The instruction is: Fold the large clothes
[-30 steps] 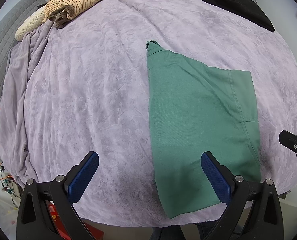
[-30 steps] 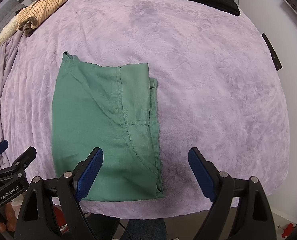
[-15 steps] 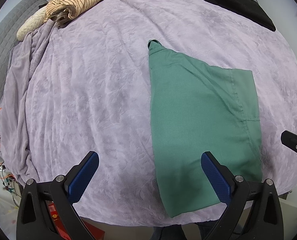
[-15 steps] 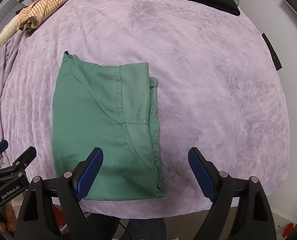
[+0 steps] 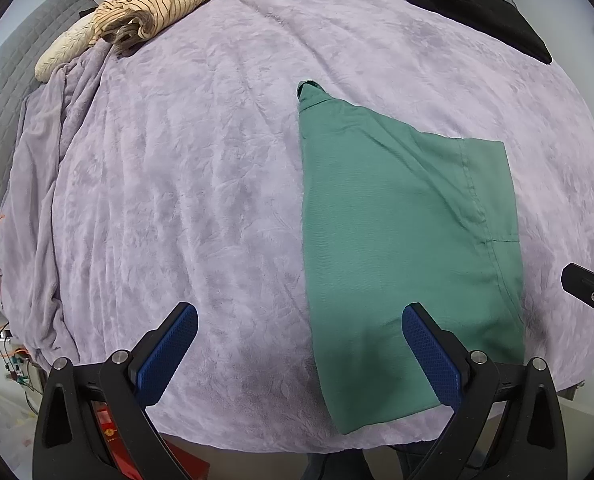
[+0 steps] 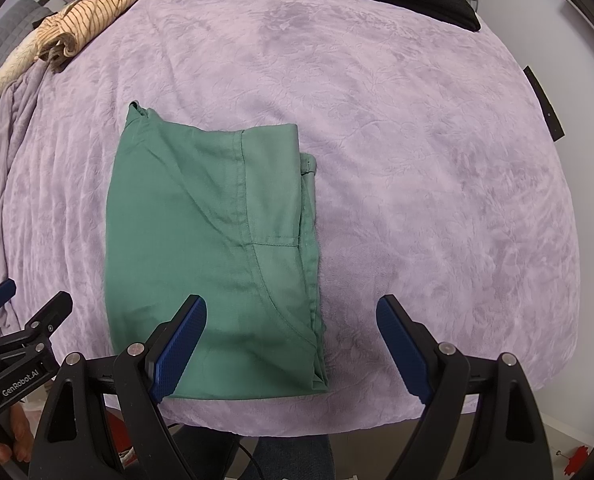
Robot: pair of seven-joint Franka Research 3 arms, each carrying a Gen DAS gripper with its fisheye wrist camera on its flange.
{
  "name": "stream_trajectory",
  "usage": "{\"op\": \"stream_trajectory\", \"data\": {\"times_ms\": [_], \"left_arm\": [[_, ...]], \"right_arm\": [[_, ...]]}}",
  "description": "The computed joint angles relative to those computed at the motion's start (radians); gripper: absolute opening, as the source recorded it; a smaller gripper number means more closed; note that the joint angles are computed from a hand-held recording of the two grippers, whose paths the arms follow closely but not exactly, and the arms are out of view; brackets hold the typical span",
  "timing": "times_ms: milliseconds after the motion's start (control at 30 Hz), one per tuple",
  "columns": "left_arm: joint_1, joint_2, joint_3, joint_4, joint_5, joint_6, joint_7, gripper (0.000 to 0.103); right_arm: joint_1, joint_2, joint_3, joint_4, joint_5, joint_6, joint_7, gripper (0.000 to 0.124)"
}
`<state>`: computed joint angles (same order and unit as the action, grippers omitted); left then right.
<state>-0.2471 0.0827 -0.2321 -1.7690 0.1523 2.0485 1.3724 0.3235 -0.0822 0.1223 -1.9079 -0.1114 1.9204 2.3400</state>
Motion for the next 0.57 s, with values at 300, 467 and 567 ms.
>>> {"op": "stream_trajectory", "data": {"times_ms": [300, 467, 567], "left_arm": [[0.006, 0.004, 0.002, 0.01, -0.014, -0.004, 0.014, 0.102], [0.008, -0.002, 0.002, 0.002, -0.022, 0.005, 0.027, 0.102], [0.008, -0.001, 0.001, 0.004, -0.028, 0.003, 0.032, 0.102]], "right_arm": [[0.001, -0.003, 0.001, -0.004, 0.001, -0.001, 0.002, 0.089], [0.003, -0.007, 0.003, -0.008, 0.004, -0.004, 0.003, 0.089], [0.002, -0.007, 0.002, -0.007, 0.005, -0.005, -0.001, 0.089]]}}
